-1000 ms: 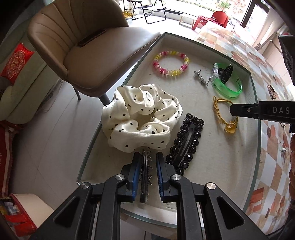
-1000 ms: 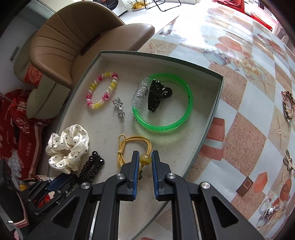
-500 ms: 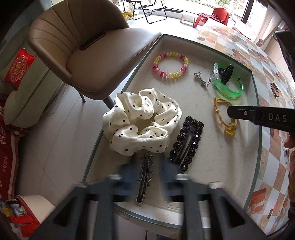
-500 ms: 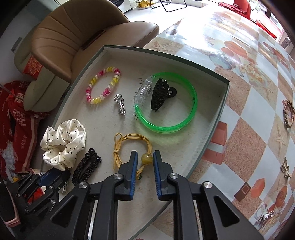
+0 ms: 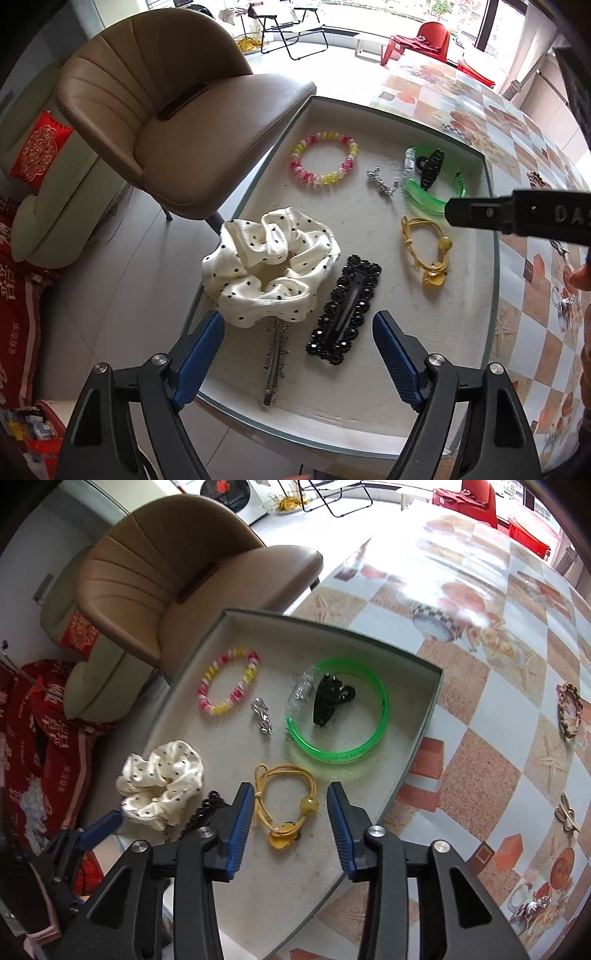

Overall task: Organize jewelry
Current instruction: 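Open the right tool over the tray while the left tool releases the hair pin there, then move both open tools back over the braided bracelet and silver charm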

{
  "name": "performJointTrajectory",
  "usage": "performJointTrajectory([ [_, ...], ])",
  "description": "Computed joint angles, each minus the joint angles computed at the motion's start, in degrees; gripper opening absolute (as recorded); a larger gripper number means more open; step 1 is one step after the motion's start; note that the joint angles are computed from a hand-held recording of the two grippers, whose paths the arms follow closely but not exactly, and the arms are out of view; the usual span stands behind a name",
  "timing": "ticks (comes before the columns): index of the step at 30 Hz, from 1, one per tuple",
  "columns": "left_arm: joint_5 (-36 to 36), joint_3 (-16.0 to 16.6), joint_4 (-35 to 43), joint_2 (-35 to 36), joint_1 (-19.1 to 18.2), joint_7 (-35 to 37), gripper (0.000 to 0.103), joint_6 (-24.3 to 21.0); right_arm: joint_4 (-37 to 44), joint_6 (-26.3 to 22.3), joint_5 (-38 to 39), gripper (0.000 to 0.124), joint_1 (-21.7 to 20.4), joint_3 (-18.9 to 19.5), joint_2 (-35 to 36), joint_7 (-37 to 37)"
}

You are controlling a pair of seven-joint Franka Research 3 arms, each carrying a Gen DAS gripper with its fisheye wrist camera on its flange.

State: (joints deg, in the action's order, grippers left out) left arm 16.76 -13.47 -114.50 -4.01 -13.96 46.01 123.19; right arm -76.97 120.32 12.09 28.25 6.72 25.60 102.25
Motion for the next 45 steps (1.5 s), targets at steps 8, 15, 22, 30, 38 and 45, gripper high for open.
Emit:
performJointTrajectory([
  [8, 0.86, -0.56, 3.12, 2.06, -0.88, 0.43, 0.103, -1.2, -3.44, 1.37, 1.42, 0.058, -1.27, -0.27, -3.47, 1.31],
  [15, 1.37, -0.81, 6.51, 4.63, -1.78, 1.15, 0.103, -2.51, -7.8, 2.79, 2.52, 0.06, -3.04, -0.51, -6.77, 1.84],
  [22, 1.78, -0.94, 9.15, 6.3, -2.61, 2.15, 0.103, -3.63, -12.32, 4.84, 4.23, 0.076, -4.56, -0.56, -9.98, 2.36],
  [30, 2.75, -1.18, 13.12, 8.98, -3.74, 3.55, 0.103, -5.25, -18.42, 6.44, 4.89, 0.087, -6.2, -1.21, -14.69, 5.37],
  [38, 4.5, -1.38, 18.72, 12.92, -5.51, 5.2, 0.103, -6.09, -26.7, 8.63, 4.41, 0.088, -8.69, -2.25, -20.8, 8.7],
  [45, 4.0, -1.46, 24.41, 16.97, -7.29, 6.94, 0.103, -6.23, -34.99, 13.04, 2.43, 0.088, -11.16, -2.9, -27.24, 11.77],
])
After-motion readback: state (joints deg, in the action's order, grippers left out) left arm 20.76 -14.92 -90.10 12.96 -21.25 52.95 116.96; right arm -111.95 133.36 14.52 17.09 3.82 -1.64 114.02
